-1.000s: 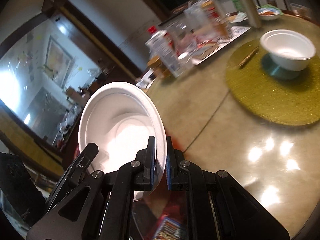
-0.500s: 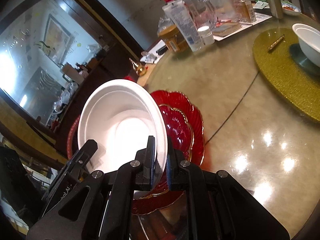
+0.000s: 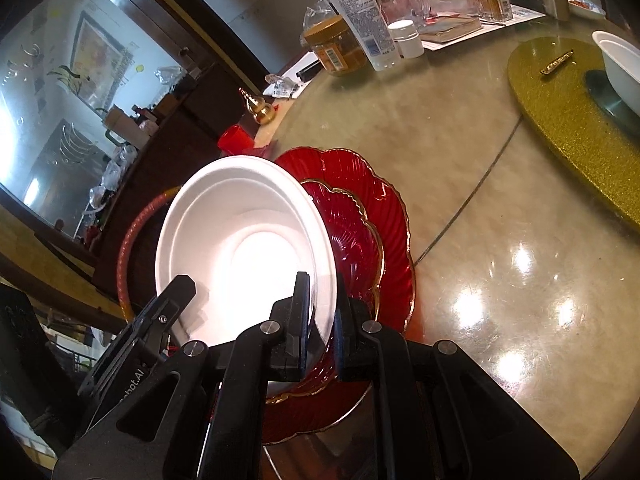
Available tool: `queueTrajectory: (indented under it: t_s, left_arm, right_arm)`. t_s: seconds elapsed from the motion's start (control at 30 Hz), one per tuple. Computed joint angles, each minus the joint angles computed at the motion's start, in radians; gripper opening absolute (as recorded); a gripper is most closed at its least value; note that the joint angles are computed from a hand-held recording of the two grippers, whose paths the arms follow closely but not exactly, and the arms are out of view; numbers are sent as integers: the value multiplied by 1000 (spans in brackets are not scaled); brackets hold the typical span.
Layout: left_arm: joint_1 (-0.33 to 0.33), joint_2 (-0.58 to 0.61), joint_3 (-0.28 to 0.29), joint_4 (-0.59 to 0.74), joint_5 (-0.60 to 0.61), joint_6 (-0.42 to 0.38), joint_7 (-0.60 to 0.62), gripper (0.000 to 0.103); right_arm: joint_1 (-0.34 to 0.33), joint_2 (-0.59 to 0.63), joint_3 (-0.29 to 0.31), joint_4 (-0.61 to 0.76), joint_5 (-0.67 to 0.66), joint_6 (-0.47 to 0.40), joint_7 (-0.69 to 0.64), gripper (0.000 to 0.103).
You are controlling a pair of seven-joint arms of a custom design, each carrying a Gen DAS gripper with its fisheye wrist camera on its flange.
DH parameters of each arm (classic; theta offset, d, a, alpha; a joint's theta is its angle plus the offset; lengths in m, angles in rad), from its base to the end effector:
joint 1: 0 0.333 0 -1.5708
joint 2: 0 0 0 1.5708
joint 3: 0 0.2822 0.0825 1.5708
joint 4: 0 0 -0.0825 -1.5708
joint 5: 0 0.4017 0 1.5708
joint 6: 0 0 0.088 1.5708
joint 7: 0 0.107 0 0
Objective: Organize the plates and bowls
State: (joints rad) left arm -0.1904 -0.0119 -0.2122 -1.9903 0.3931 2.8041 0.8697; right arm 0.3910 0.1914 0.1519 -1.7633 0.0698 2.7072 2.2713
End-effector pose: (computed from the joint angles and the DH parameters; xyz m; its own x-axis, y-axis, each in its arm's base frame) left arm 0.5609 -0.2592 0.5213 -0.0893 -0.9830 0.1603 -0.6715 -0.0595 -0.7387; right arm 0.5827 0.3408 0.5037 -0.0555 -0.8582 -0.5103 -0.8253 0.3271 -0.4603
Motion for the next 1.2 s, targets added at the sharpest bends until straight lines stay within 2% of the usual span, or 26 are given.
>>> queueTrajectory:
  t_s: [0.83, 0.87, 0.9, 0.97, 1.0, 1.03, 1.1, 1.2]
  left_arm:
    - [8, -11, 0, -10, -18, 4, 0, 11]
    - [9, -15, 0, -15, -17, 13, -4, 11]
    - [11, -15, 0, -16, -17, 18, -5, 12]
    - [15, -20, -1, -19, -5, 24, -19, 20]
    - [17, -23, -1, -23, -6, 31, -23, 36]
    - [19, -24, -1, -25, -10, 40, -26, 59]
    - [27, -34, 0, -41, -7, 77, -54, 78]
    - [61, -60, -16, -60, 115, 115, -195, 79]
  right_arm:
    - [29, 10, -19, 44, -143, -63, 78, 14]
    - [29, 9, -19, 44, -146, -65, 79, 16]
    - [29, 8, -20, 43, -148, -63, 84, 28]
    - [28, 1, -19, 29, -148, -38, 92, 44]
    - [27, -4, -19, 22, -148, -28, 93, 46]
    - [27, -6, -19, 20, -152, -24, 95, 46]
    - [30, -13, -23, 17, -173, -20, 107, 49]
    - [36, -40, -34, -15, -221, 18, 153, 61]
